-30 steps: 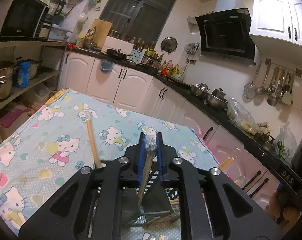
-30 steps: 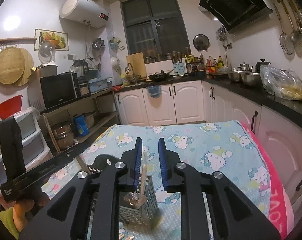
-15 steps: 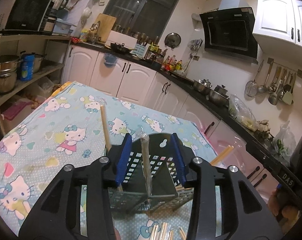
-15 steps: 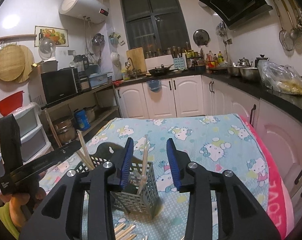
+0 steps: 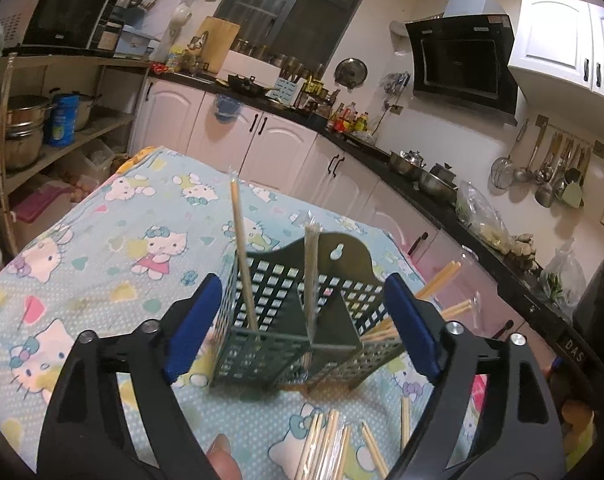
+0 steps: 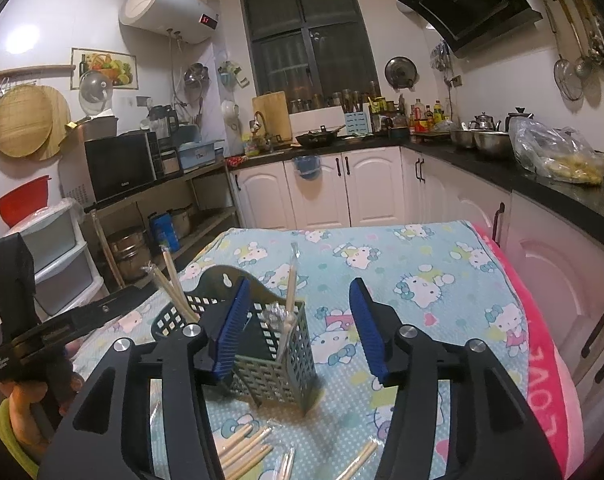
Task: Organize utensils
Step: 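Move both open tools back over the loose chopsticks on the table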
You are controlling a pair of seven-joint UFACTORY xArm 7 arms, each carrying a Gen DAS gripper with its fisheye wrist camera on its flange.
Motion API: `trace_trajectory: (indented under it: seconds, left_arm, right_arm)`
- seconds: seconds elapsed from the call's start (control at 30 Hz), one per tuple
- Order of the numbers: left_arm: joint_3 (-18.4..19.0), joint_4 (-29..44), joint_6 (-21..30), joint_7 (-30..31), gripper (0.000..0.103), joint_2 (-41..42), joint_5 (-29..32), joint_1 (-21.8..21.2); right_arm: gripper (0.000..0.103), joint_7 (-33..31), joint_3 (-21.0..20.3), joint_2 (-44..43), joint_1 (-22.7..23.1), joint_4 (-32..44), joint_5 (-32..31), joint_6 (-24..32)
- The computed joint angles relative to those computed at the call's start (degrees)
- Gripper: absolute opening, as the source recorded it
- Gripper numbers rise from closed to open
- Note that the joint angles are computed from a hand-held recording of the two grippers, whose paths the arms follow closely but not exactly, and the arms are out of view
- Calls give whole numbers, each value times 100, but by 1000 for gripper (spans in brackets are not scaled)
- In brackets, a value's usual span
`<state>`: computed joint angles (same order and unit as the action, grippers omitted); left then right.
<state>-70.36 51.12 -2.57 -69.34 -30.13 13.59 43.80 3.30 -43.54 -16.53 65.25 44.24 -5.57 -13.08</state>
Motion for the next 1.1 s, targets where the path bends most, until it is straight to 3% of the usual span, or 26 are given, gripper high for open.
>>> trace_trajectory:
  seconds: [0.23, 0.47, 0.73, 1.1]
  left_arm:
    - [339, -239, 184, -41, 87, -165, 27, -498]
    - [562, -463, 201, -136, 88, -137, 99, -919]
    - [933, -775, 444, -223, 88, -212, 241, -1522]
    - [1486, -1184, 959, -617, 88, -343, 570, -2304]
  right_arm:
    - [53, 50, 612, -224, -711, -400, -14, -16]
    - [54, 3, 1081, -397, -1142, -704, 30, 70]
    - [55, -352, 1379, -583, -1273, -1027, 193, 208]
    - [55, -1035, 1396, -682, -981, -1274, 680, 460]
